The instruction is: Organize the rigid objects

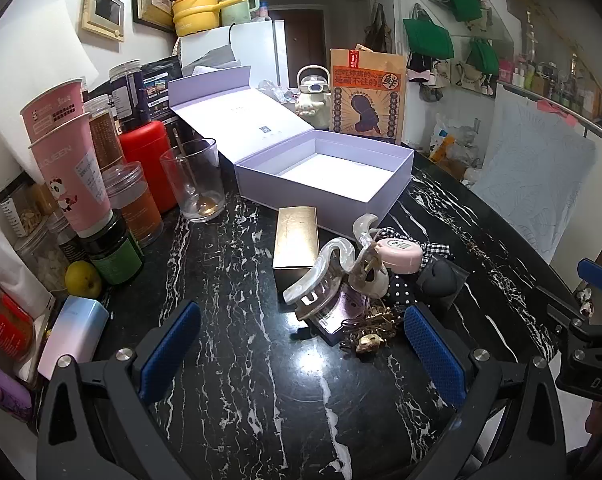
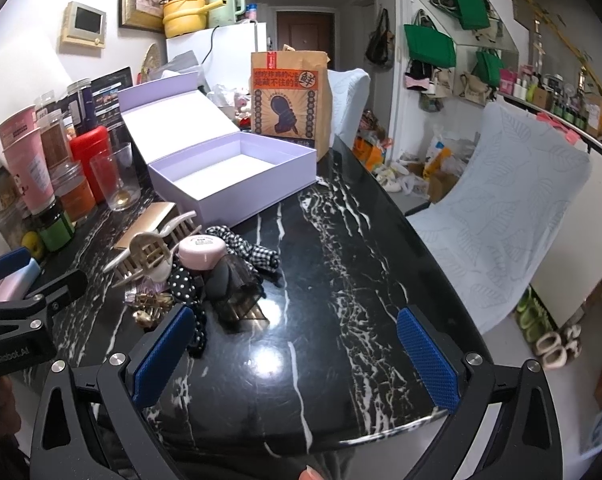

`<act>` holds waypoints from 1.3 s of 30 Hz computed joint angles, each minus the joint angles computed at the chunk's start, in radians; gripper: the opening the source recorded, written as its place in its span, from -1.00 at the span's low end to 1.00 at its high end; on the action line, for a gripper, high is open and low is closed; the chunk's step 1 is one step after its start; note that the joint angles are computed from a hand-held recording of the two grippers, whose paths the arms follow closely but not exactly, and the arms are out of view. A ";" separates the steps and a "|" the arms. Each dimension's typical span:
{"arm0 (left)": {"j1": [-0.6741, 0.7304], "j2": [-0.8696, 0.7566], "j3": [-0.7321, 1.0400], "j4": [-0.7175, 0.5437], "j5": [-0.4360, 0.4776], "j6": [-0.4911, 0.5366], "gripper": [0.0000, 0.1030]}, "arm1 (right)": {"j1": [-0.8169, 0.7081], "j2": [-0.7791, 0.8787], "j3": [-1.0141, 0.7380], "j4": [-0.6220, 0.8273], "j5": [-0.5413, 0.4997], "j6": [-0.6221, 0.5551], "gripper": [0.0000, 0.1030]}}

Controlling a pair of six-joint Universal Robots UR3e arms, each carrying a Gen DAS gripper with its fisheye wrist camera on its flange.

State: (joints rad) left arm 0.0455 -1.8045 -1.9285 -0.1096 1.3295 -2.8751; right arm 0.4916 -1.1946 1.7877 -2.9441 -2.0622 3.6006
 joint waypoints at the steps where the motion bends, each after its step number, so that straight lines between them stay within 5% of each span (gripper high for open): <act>1: 0.000 0.001 -0.001 -0.001 -0.001 0.000 1.00 | 0.001 0.001 0.000 -0.002 -0.002 0.001 1.00; 39: 0.011 0.005 0.020 -0.047 -0.006 0.006 1.00 | 0.001 0.003 -0.004 0.004 0.002 -0.010 1.00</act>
